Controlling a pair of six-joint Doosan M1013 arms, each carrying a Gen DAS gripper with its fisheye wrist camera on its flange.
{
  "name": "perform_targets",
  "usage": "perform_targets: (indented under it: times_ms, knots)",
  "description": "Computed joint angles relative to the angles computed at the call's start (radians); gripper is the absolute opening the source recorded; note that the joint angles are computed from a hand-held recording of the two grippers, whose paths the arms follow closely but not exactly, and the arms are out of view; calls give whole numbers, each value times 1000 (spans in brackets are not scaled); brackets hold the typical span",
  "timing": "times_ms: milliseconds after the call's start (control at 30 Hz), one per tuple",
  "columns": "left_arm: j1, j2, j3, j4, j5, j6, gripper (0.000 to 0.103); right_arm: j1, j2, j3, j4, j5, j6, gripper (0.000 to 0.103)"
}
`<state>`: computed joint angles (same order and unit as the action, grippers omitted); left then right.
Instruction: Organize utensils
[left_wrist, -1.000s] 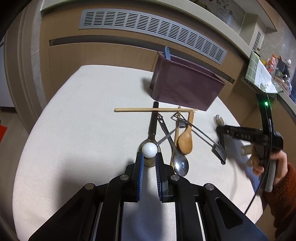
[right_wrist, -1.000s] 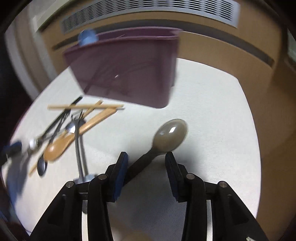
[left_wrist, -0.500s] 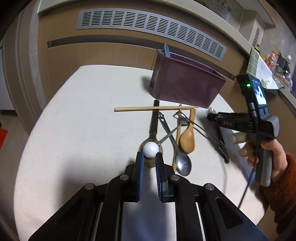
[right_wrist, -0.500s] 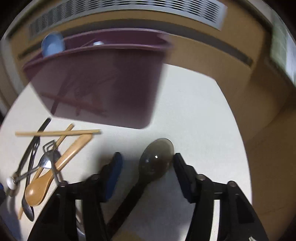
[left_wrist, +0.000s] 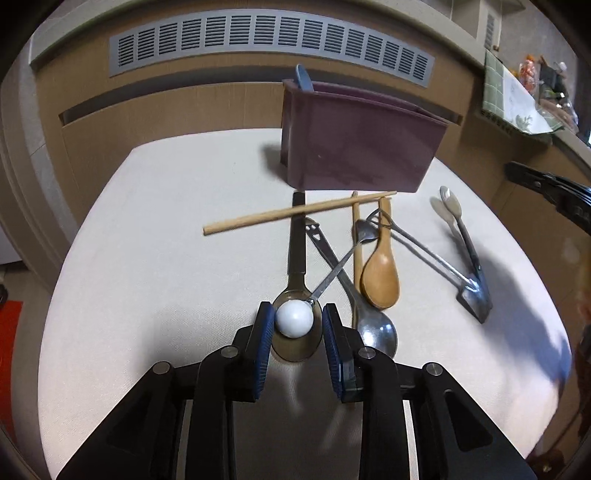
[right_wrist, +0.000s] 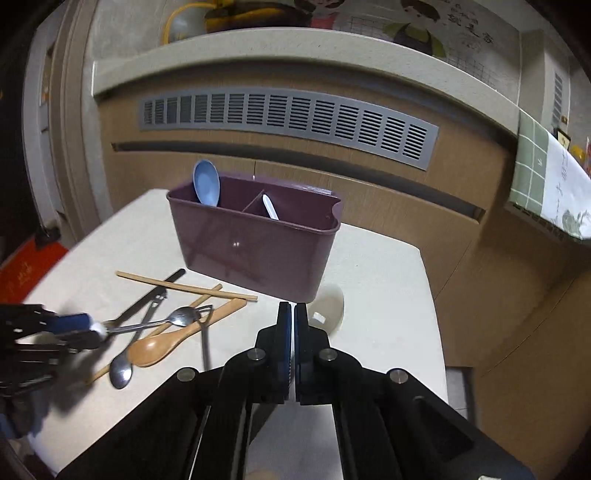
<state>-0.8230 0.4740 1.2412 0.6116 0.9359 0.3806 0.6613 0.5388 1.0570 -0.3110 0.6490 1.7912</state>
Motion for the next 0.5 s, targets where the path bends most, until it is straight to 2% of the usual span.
perform_targets:
  times_ms: [100,167,267,333,400,500]
  knots:
    - [3,5,-11,-17,8,-15,28,2,-1,5,-27,-13,7,0]
    - [7,2,-6,-24,-5,-56,27,-10,-14,29,31,-18,-19,1]
    - [7,-5,3,5,-12,-134,22,-49,-4,21,273,51,-143,13]
    - [1,-9,4,55,-8,-178,22,-74,9,14,422,103,-199,13]
    - [-10,-12,-4,127,13,-212,22,-86,32,-9,471,167,-190,13]
    - [-27,-19,-18,231,40,-236,22,-85,65,-46,457,205,-141,14]
